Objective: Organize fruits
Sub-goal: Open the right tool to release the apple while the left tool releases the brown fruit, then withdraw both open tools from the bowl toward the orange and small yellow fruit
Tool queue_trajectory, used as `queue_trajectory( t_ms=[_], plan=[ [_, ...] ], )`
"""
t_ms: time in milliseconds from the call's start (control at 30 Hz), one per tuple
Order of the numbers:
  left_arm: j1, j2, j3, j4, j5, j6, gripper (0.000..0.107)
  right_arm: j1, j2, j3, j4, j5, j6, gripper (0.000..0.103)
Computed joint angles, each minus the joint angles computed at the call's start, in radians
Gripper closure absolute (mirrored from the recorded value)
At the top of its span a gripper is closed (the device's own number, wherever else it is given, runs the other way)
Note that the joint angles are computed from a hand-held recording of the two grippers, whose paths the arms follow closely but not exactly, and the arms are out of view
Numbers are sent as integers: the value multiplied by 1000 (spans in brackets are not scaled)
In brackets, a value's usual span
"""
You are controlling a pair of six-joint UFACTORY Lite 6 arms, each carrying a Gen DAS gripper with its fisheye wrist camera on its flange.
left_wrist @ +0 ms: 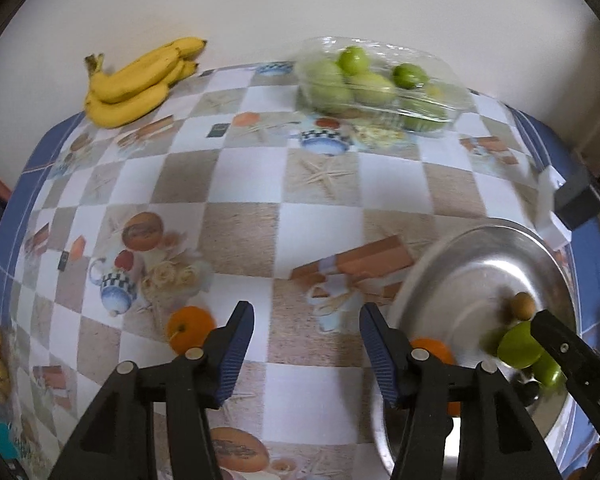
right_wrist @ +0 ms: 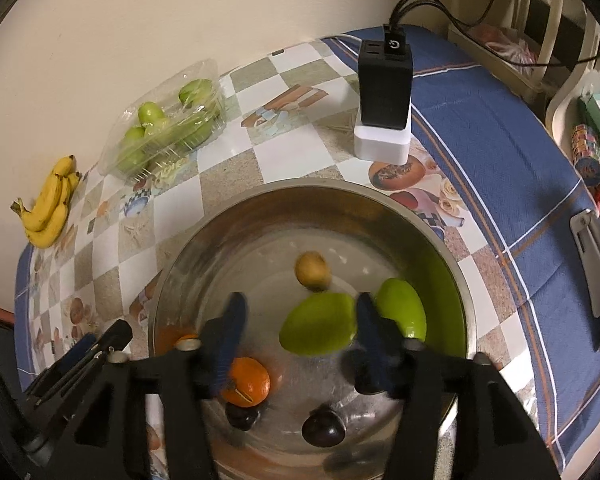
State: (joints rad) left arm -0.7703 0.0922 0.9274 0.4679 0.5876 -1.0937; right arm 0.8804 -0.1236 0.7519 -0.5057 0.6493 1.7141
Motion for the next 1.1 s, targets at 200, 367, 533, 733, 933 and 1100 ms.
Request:
queue_trajectory(
  t_ms=[200, 367, 533, 733, 933, 1100],
  plan=[
    [26, -2, -19, 14, 22, -45, 34, -2, 37, 20, 10, 13, -38, 34],
    [52, -1, -39, 1, 14, -44, 26, -2, 67, 35, 22, 15, -63, 30],
    [42, 11, -32, 45, 30, -79, 12, 0, 98, 51, 28, 16, -82, 29],
    [41, 12, -36, 76, 44, -108, 4, 12, 115, 65, 8, 22, -72, 17],
    [34, -3, -49, 93, 64, -118, 4, 29, 129, 85, -12, 52, -62, 0],
    [-8, -5, -40, 114, 113, -111, 4, 36, 131, 88, -3, 44, -67, 0]
  ],
)
